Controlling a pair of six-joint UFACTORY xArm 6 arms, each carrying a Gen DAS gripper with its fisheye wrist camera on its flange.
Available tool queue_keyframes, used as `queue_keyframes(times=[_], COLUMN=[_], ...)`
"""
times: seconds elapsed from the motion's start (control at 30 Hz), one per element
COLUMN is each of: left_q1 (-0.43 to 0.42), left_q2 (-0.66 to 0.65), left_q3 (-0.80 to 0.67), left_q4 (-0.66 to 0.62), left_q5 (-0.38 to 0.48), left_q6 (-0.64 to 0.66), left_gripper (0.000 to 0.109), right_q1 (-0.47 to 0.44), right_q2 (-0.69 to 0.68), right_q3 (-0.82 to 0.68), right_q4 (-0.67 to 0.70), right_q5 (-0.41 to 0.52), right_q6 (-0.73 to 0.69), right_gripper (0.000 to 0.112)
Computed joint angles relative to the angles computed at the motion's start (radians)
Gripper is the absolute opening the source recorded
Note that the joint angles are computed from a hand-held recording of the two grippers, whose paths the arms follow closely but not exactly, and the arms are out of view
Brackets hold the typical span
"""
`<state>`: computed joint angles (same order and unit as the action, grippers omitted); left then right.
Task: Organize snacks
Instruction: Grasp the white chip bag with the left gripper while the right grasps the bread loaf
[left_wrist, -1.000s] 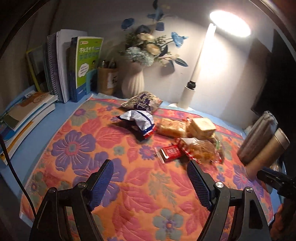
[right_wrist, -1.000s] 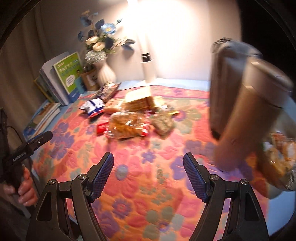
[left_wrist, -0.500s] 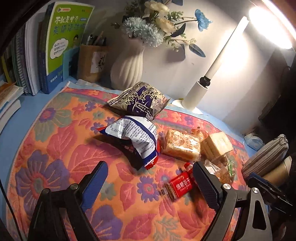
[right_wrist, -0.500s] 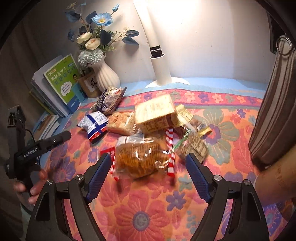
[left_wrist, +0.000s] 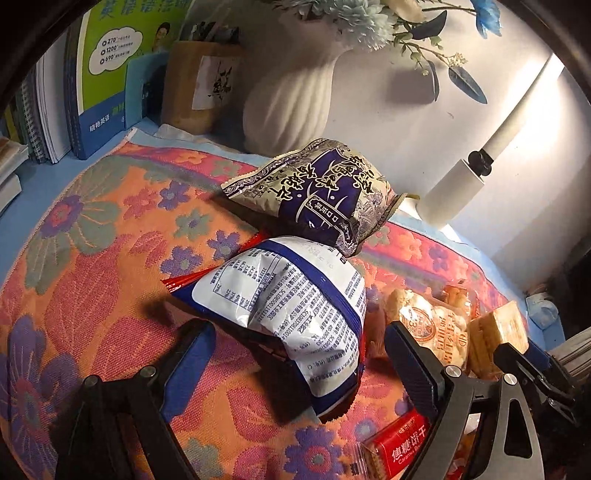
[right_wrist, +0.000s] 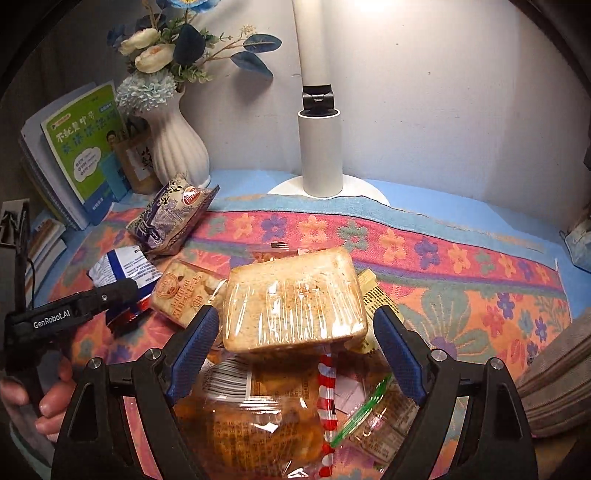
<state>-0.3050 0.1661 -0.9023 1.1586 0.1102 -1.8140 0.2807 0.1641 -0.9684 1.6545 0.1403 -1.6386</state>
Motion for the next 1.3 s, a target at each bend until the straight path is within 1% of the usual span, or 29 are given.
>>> queue_keyframes(times=[0.07, 0.1, 0.13, 0.2, 0.27, 0.33, 0.43, 0.5, 0.57, 0.67, 0.73, 0.9, 0.97, 1.07, 1.2, 1.3], left_q1=[-0.016, -0.022, -0.03, -0.033, -0.041, -0.051, -0.068, -0.079, -0.093, -0.119, -0.131, -0.16, -0.185, -0.24, -0.296, -0.356], left_q2=[0.006, 0.009, 0.016, 0.02, 0.018, 0.018, 0.013, 0.004, -0.011, -0.034, -0.044, -0.075, -0.101, -0.143, -0.188, -0.225], left_q3=[-0.018, -0.023, -0.029, -0.036, -0.04, -0.044, -0.048, -0.045, -0.039, -0.03, -0.027, -0.008, 0.01, 0.035, 0.073, 0.1], left_q4=[0.015, 0.013, -0.006, 0.029, 0.049, 0.066, 0.084, 0.109, 0.142, 0.188, 0.21, 0.232, 0.225, 0.181, 0.112, 0.077], left_q5=[0.048, 0.065, 0.081, 0.094, 0.113, 0.134, 0.174, 0.195, 0.224, 0.269, 0.292, 0.322, 0.343, 0.403, 0.413, 0.452], left_q6=[0.0, 0.006, 0.03, 0.006, -0.007, -0.017, -0.024, -0.044, -0.073, -0.112, -0.13, -0.144, -0.138, -0.11, -0.085, -0.092], left_gripper=[0.086, 0.075, 0.069, 0.068, 0.066, 0.064, 0.06, 0.059, 0.058, 0.057, 0.057, 0.057, 0.057, 0.057, 0.057, 0.056], right_q1=[0.005, 0.006, 0.006, 0.01, 0.009, 0.013, 0.015, 0.01, 0.005, -0.002, -0.005, -0.009, -0.012, -0.015, -0.024, -0.032], right_q2=[0.026, 0.034, 0.041, 0.055, 0.06, 0.063, 0.069, 0.067, 0.061, 0.056, 0.051, 0.041, 0.023, -0.025, -0.14, -0.245], right_q3=[-0.023, -0.031, -0.038, -0.057, -0.067, -0.082, -0.1, -0.099, -0.092, -0.082, -0.077, -0.066, -0.049, -0.014, 0.074, 0.159], right_q4=[0.017, 0.023, 0.051, 0.142, 0.225, 0.346, 0.463, 0.493, 0.488, 0.445, 0.447, 0.44, 0.418, 0.408, 0.43, 0.419], right_q5=[-0.008, -0.006, -0.008, -0.028, -0.025, -0.042, -0.053, -0.044, -0.033, -0.018, -0.016, -0.013, -0.008, 0.001, 0.019, 0.031], right_q6=[-0.017, -0.023, -0.05, -0.14, -0.232, -0.367, -0.498, -0.533, -0.526, -0.475, -0.477, -0.465, -0.437, -0.419, -0.446, -0.442], right_gripper=[0.086, 0.086, 0.086, 0.085, 0.082, 0.081, 0.08, 0.08, 0.08, 0.079, 0.079, 0.079, 0.079, 0.079, 0.079, 0.079])
